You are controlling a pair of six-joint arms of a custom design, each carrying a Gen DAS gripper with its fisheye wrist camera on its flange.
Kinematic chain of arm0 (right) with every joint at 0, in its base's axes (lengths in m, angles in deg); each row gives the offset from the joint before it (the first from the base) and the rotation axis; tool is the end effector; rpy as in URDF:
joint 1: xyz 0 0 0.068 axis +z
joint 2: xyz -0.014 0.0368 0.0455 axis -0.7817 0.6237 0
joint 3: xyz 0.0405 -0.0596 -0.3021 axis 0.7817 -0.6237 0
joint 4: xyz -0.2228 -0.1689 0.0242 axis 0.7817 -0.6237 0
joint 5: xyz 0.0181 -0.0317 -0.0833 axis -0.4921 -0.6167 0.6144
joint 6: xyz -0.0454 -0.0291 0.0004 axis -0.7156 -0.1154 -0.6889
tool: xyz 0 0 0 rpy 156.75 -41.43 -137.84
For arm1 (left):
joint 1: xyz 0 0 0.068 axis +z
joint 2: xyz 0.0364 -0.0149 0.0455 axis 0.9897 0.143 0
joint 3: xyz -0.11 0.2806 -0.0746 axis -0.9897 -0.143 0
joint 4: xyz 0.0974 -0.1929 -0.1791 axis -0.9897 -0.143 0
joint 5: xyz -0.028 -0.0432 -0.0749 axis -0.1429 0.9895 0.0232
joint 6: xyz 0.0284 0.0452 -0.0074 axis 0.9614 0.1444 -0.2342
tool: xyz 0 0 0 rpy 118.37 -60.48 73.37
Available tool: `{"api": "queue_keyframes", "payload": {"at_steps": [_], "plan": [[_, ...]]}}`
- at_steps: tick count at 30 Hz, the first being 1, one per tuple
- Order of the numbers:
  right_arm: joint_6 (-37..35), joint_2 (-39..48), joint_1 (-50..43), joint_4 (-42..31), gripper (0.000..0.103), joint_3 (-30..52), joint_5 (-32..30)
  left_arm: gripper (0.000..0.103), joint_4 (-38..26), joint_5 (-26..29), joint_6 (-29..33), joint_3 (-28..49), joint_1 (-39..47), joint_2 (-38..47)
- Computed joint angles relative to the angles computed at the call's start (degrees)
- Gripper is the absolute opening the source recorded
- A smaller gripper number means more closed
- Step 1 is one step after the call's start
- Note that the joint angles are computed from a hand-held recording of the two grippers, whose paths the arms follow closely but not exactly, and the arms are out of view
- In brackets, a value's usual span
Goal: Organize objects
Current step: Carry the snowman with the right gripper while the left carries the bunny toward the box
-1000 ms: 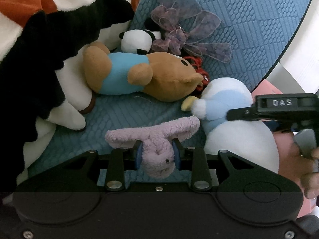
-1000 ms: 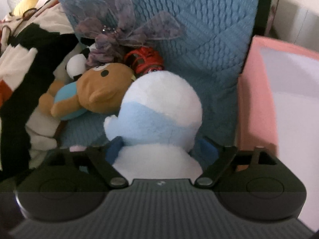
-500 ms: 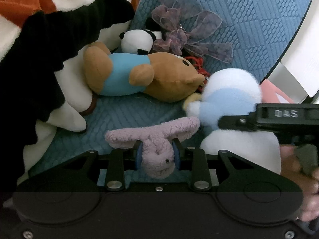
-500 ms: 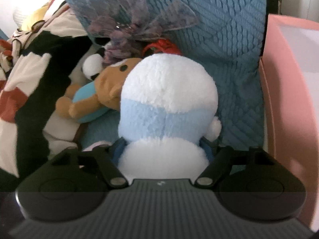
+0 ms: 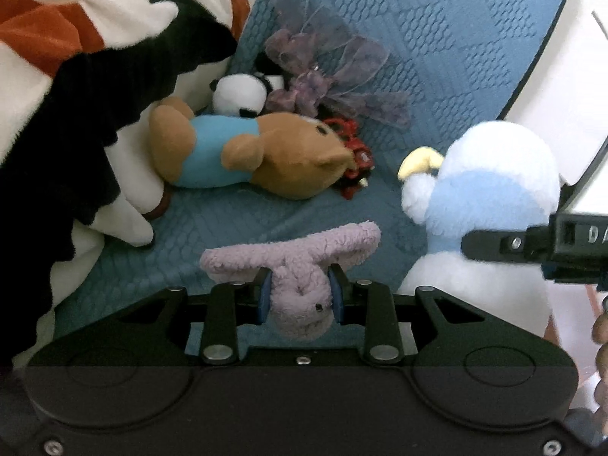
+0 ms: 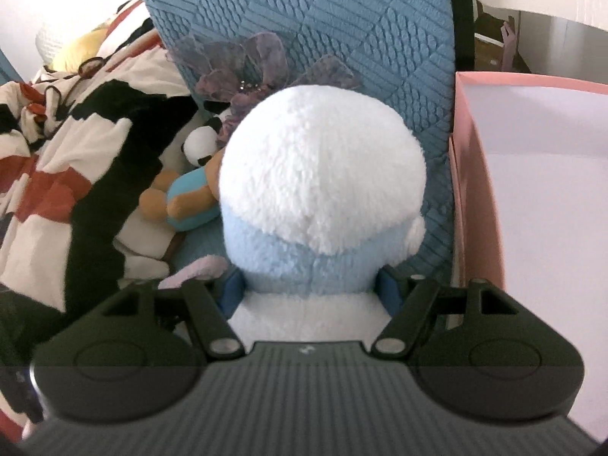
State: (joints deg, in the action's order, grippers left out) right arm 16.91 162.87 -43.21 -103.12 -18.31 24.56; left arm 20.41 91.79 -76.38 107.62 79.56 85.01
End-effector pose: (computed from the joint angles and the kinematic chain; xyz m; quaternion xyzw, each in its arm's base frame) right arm 0.2856 0.0440 0.2922 0.1240 0.9373 0.1285 0.2993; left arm 0.2495 -0.0190 0.2319 -0.0497 0.9261 -0.1738 0.3311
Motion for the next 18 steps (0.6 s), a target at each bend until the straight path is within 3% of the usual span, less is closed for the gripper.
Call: {"api": "queue_keyframes", "payload": {"at_steps": [4, 18], "plan": [[-0.2, -2.7, -0.4, -3.0, 0.072, 0.6, -0.1, 0.028, -1.6, 0.2, -1.5, 1.2, -1.3, -2.4], [-1.5, -9.6, -2.1, -15.5, 0.072, 7.2, -1.6, 0.028, -16.5, 1.3, -3.4, 7.9, -3.3, -9.8]]}}
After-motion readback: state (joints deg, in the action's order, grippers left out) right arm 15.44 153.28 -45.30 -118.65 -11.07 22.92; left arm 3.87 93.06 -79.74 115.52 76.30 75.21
